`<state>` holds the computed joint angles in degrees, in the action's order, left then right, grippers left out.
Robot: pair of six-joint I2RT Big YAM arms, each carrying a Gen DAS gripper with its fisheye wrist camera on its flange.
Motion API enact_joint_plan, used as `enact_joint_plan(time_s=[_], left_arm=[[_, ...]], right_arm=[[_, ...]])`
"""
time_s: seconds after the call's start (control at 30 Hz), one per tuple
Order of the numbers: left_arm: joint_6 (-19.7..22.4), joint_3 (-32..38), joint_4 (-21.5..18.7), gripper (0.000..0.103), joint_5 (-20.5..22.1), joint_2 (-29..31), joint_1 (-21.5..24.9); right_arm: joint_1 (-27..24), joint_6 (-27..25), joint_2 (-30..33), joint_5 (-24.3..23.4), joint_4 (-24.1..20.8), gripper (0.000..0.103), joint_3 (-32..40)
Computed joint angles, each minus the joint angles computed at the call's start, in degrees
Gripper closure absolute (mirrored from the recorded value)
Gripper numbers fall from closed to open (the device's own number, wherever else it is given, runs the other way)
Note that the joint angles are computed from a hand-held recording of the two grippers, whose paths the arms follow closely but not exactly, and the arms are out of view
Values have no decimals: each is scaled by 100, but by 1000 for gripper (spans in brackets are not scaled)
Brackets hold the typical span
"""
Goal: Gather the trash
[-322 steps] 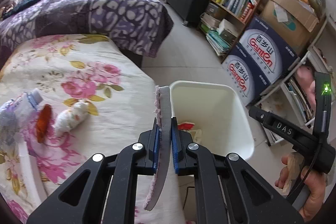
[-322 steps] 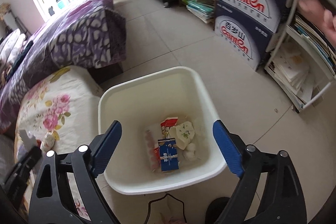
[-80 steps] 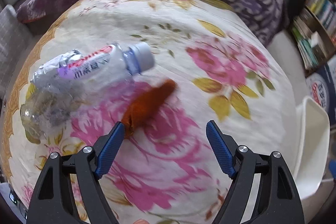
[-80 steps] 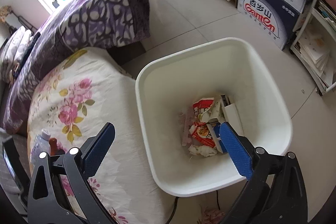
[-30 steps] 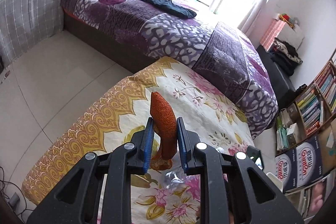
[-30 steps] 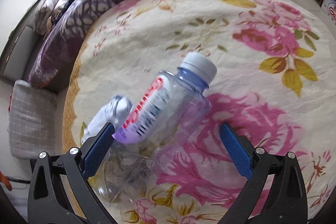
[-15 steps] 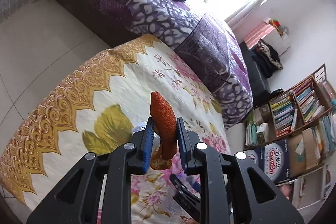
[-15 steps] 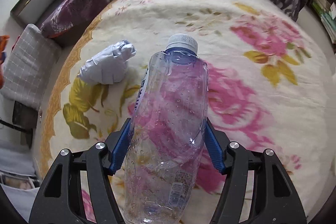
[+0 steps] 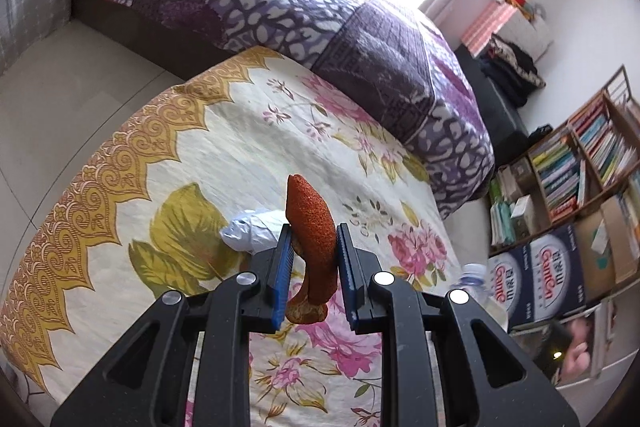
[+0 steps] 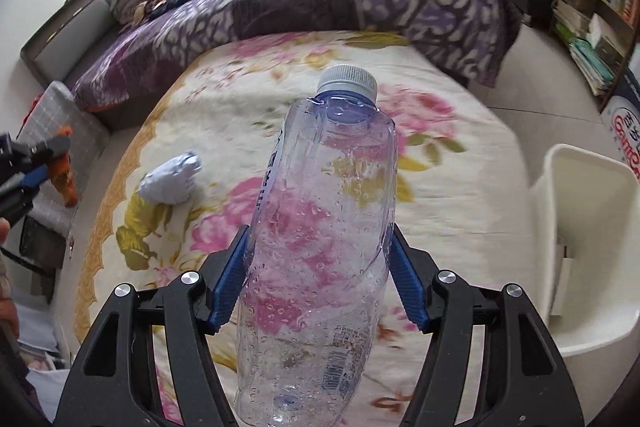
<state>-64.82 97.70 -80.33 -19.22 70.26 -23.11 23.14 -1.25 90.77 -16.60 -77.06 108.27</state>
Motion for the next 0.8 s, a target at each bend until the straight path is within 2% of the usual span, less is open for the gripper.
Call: enact_joint_plan(time_s=[0.37,0.47,0.6,0.7,0.8], left_arm=[[276,509,-178,81,-90,862,-417],[403,698,-172,93,-137,1122,-538],[597,1002,-308,95,-160,1486,-640],[557,1019,-352,94,-137,1464,-540],[327,809,-406,93,-37,1247,-285]], right_arm=[[-673,18,16,254,177,40,-147],[-827,8,105,273,92,40,-48],[-1063,-45,231,305,-76,40,142],[-1285,-16,315,207,-152,40,315],[-1481,54,383,88,-180,40,494]])
